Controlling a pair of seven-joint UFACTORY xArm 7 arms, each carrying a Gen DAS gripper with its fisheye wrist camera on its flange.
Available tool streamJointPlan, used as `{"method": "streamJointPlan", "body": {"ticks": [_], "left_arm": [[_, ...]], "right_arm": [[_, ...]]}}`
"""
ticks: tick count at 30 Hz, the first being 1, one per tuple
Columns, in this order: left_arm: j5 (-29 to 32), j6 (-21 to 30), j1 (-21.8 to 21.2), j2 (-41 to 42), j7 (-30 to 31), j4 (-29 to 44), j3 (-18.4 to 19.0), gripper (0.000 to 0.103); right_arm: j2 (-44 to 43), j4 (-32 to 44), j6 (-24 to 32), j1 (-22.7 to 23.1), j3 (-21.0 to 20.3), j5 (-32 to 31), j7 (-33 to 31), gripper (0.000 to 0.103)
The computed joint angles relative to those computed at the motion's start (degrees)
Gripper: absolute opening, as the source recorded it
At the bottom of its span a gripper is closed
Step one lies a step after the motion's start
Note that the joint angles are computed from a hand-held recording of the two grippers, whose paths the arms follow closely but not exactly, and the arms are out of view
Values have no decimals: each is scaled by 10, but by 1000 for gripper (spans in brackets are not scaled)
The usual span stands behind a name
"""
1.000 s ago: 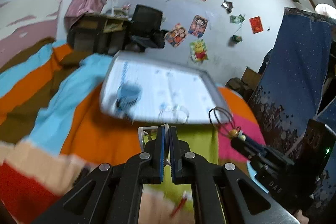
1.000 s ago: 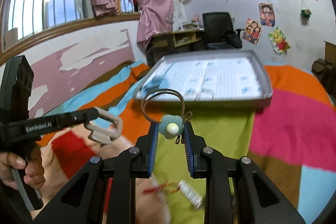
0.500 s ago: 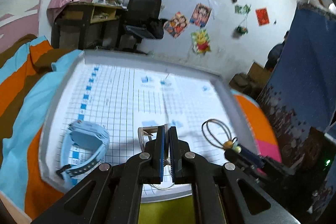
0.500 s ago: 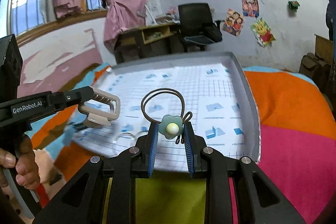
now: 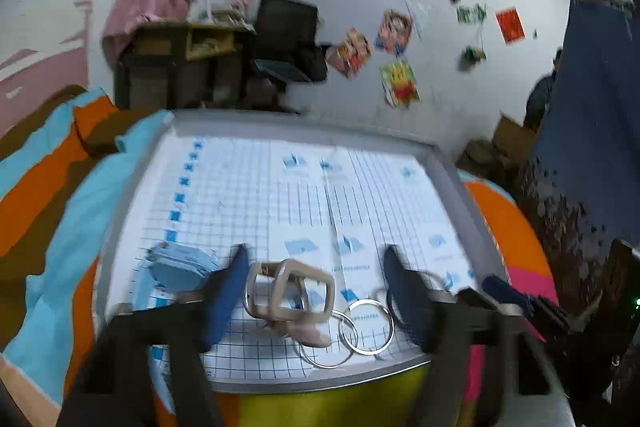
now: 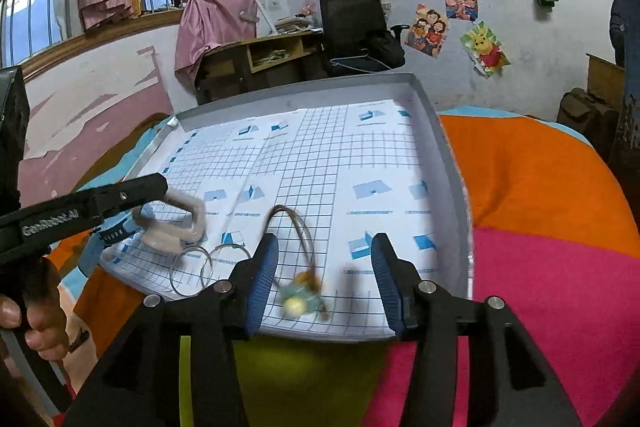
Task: Organize jewelry
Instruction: 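Open the left tool over the tray while the right tool releases the hair tie there, then withdraw both tools from the tray back over the bedspread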
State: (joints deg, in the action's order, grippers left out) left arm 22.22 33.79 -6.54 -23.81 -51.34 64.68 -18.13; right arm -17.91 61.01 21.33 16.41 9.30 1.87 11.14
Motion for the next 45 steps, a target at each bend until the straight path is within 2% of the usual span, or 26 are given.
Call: {"method": "streamJointPlan", "body": {"ticks": [4, 6, 8, 12, 14, 18, 23, 33, 45], "left_arm": [[6, 14, 1, -24, -2, -6, -7, 73], [4, 14, -1, -41, -1, -15, -10, 79], [6, 19, 1, -69, -4, -29, -19, 86], [-9, 39, -1, -123, -3, -50, -31, 92], [-15, 56, 3, -152, -5, -58, -41, 98], [-34, 88, 5, -219, -6, -79, -54, 102], [-57, 142, 5, -306, 6, -95, -73, 103], [-115, 257, 3, -450, 39, -101, -104, 103], [-192, 376, 10, -561, 65, -87, -127, 103]], "right_arm": [[-26, -17, -3, -1, -6, 2, -2, 44], [-47, -30, -8, -5, -6, 0, -1, 54], [-76, -47, -11, -3, -11, 2, -6, 57], [-130, -71, 1, 1, -14, 7, -17, 66], [-158, -79, 12, 1, -13, 6, -22, 69], [-209, -89, 36, 5, -14, 13, -27, 79], [-295, -112, 72, 19, -15, 27, -33, 93], [-452, -150, 147, 23, 15, 39, -5, 96], [-588, -169, 259, 27, 50, 53, 32, 97]]}}
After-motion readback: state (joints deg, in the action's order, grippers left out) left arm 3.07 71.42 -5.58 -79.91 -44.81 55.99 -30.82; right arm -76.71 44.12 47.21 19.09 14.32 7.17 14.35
